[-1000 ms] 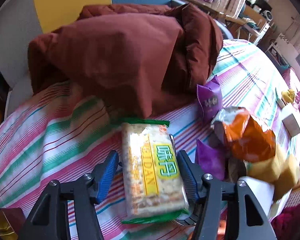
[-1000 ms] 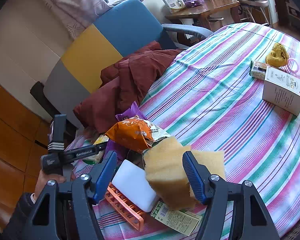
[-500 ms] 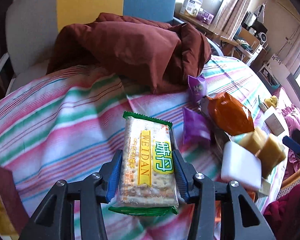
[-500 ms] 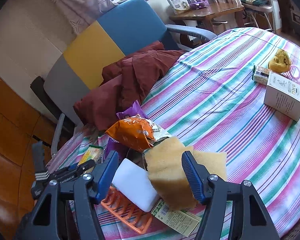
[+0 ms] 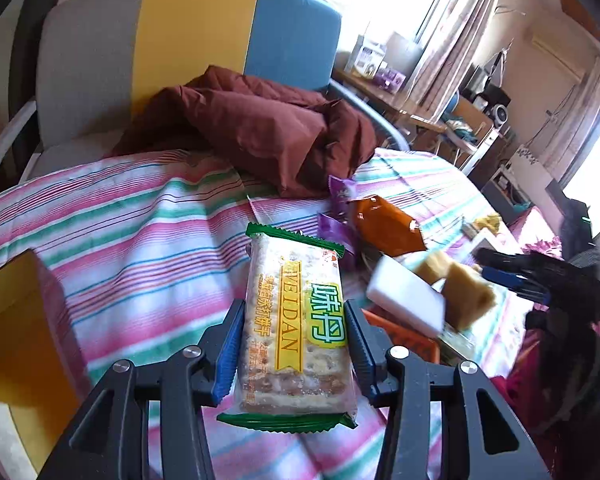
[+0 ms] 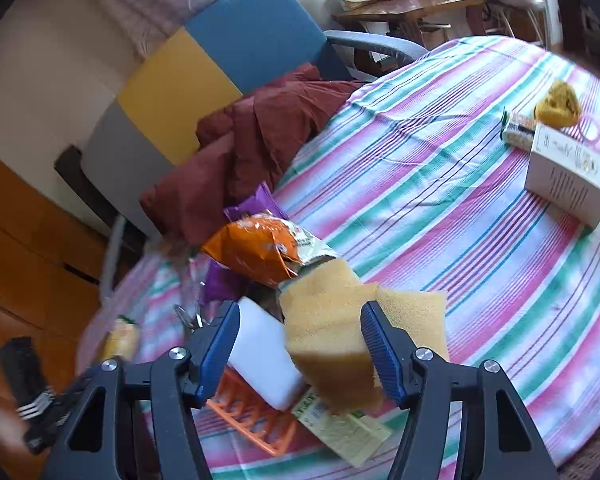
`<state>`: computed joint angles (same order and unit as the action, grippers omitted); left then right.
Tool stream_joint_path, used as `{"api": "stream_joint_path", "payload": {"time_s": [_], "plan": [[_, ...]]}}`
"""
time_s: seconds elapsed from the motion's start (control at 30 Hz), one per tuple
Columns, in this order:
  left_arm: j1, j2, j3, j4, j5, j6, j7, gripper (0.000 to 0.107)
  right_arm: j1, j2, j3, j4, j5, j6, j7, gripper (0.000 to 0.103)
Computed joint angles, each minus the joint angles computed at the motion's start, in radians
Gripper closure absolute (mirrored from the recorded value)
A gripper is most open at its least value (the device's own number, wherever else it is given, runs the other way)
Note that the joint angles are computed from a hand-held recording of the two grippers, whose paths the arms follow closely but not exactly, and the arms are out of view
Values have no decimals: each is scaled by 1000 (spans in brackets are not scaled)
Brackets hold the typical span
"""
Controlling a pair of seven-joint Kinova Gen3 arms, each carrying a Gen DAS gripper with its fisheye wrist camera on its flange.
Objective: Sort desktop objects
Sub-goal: 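Lift the cracker pack toward the tray with the left gripper while the right gripper reaches the white block, then grasp the white block with the right gripper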
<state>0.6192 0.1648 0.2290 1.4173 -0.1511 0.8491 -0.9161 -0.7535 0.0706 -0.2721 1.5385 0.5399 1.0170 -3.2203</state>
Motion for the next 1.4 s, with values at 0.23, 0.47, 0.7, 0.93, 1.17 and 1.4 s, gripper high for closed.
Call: {"api": "stream_joint_path", "payload": {"time_s": [0.23,0.47,0.7,0.93,1.17,1.4], "plan": [[-36,-136,24,132,27,-58,44,59,-50,47,16,-139,-21,210,112,40],[-94,-255,67,248,35,-104,90,59,-36,18,0,-172,-96,243,212,39],[-161,-352,103,340,63,-106,119,59,-65,114,-2,-244,-175,184,348,39],[-239,-454,133,409,76,-84,143,59,-109,313,86,-476,-203,311,619,37],[-315,-565,126,482,127,-54,141,59,-70,424,121,-612,-286,403,868,14],[-416,-675,104,526,149,25,140,59,-66,460,161,-634,-357,426,953,35]]}}
